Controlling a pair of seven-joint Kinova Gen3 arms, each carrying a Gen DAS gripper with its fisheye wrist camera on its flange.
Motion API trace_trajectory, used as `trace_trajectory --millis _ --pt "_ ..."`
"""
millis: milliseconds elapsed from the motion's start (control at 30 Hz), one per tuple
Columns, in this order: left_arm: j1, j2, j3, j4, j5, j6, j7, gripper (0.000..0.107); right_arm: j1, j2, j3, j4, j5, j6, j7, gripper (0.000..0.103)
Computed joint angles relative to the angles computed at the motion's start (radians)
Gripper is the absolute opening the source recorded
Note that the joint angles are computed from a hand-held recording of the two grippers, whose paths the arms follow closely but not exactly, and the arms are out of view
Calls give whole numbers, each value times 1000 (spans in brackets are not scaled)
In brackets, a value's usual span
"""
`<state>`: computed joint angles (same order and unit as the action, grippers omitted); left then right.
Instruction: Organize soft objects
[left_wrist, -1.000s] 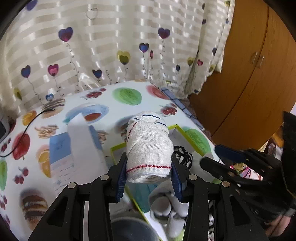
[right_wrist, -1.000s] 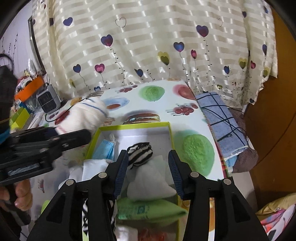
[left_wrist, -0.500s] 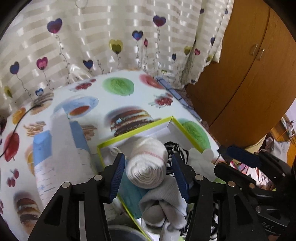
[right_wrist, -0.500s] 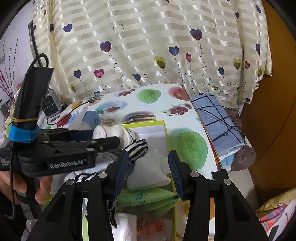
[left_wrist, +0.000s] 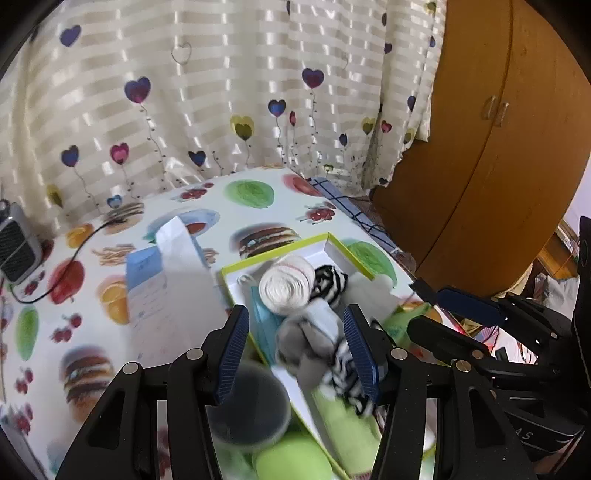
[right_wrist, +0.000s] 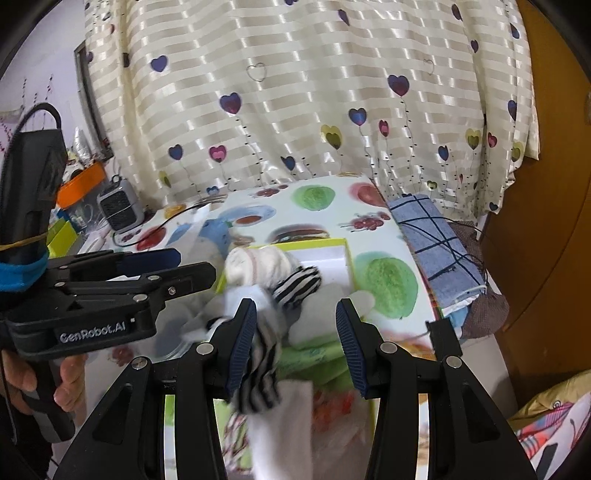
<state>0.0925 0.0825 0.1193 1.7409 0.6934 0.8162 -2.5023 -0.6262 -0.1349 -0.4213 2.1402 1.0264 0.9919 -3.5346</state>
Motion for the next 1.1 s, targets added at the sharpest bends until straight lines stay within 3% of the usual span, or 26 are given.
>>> trace_trajectory --millis 267,600,1100 --pt "-12 -146 -69 128 47 5 -85 53 -88 23 -67 -46 -36 127 -27 47" --pt "-3 -262 -152 247 49 -17 -100 53 -217 72 -89 -87 -58 240 -63 47" --pt "10 -359 -245 352 41 -21 -142 53 -343 129 -70 -128 -77 297 -80 47"
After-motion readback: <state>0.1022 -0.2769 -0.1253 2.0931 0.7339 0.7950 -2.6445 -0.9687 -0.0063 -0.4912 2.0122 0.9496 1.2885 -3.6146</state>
